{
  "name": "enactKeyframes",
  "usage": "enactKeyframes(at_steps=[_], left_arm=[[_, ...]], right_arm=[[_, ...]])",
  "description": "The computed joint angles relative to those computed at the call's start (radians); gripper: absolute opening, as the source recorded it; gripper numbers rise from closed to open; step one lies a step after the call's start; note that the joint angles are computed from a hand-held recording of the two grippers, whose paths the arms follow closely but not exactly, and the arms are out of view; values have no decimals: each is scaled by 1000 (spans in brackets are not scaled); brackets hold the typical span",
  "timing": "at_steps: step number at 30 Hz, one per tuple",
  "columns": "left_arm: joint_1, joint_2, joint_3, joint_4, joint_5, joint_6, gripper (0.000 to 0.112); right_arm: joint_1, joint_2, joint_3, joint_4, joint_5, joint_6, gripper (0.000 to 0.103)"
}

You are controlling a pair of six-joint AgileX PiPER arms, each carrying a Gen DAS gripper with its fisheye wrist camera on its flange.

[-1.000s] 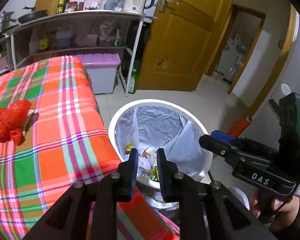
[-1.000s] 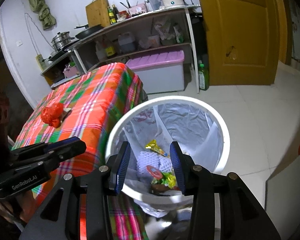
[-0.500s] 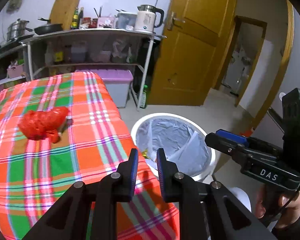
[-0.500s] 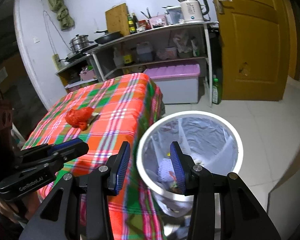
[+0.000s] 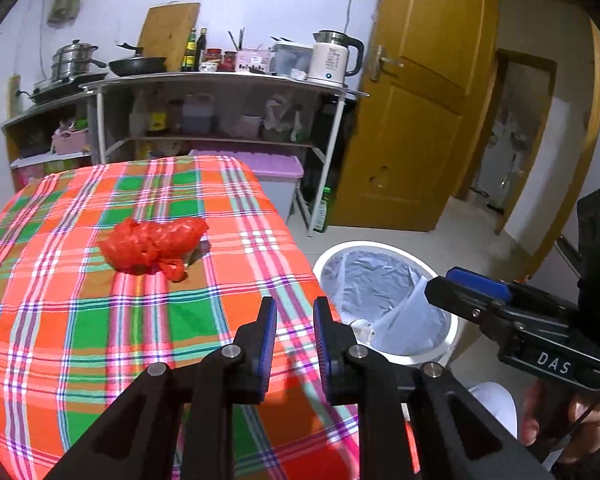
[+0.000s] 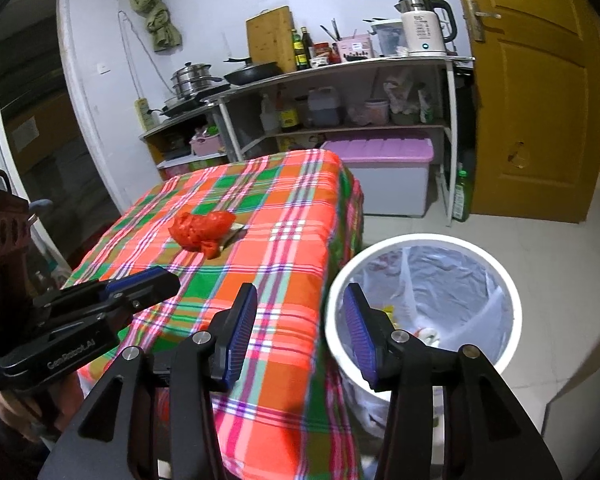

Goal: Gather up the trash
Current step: 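Move both tools back over the table toward the red plastic bag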

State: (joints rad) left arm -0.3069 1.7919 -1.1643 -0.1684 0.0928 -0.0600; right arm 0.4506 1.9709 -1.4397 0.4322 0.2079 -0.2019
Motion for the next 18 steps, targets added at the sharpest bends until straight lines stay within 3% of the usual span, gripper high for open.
enactKeyframes(at_steps=[9,15,18], left_arm=[[43,-19,44,-58,-20,49,18],[78,-22,64,-217,-27,200,18],[103,-24,78,-369,-31,349,18]], right_arm=[[34,45,-72,-69,43,51,47],[52,84,-129,-107,71,88,47],[57,104,-159,-101,90,82,47]])
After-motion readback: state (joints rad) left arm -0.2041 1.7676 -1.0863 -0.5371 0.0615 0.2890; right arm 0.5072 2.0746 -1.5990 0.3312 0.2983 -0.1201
